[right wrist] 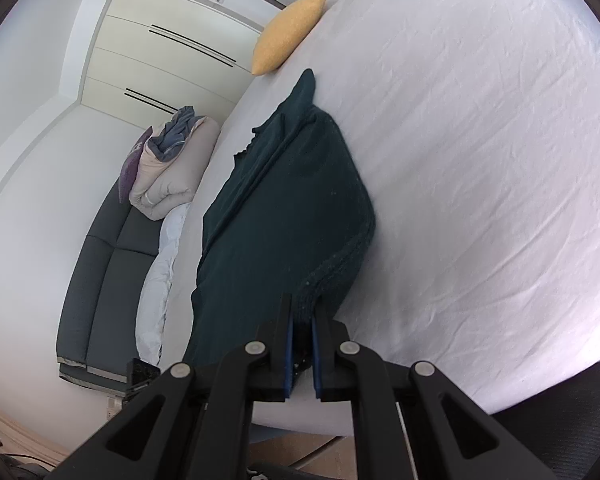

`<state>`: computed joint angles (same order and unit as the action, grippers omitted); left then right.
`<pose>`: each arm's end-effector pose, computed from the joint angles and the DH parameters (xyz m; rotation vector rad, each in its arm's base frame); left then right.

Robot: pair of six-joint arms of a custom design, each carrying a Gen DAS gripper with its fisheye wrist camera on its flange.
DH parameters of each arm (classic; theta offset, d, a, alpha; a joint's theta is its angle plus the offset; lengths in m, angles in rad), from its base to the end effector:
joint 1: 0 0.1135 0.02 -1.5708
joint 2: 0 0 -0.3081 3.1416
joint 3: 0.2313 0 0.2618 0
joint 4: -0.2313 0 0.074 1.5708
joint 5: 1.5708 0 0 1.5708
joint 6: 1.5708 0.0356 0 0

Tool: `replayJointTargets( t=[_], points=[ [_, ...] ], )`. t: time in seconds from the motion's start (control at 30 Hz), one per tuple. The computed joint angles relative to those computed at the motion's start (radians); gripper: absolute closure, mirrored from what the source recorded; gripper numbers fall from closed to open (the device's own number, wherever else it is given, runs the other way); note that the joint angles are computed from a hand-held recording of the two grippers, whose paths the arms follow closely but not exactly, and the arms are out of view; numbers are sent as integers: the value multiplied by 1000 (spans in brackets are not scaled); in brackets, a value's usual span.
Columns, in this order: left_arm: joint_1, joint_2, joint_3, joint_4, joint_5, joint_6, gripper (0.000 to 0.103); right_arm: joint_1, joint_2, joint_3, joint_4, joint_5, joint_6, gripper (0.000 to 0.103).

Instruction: Fold small clothes

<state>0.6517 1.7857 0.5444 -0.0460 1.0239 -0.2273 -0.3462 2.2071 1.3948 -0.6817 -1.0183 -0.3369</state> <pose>0.2179 0.1280 0.1040 -0.8413 2.2385 -1.2378 0.4139 -0.1171 0.1252 -0.0411 2.4461 1.2551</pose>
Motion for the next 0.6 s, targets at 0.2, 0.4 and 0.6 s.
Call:
replayJointTargets(
  t=[0.2,0.4,0.6],
  points=[
    [1,-125,13,121,42,-168,97,11,-13,34,32,-13,50,95],
    [2,-139,28,322,66,-362,99,59,-20,90,70,-22,116,95],
    [13,-107,118,443,37,-516,100,130,1,196,100,4,185,95]
  ],
)
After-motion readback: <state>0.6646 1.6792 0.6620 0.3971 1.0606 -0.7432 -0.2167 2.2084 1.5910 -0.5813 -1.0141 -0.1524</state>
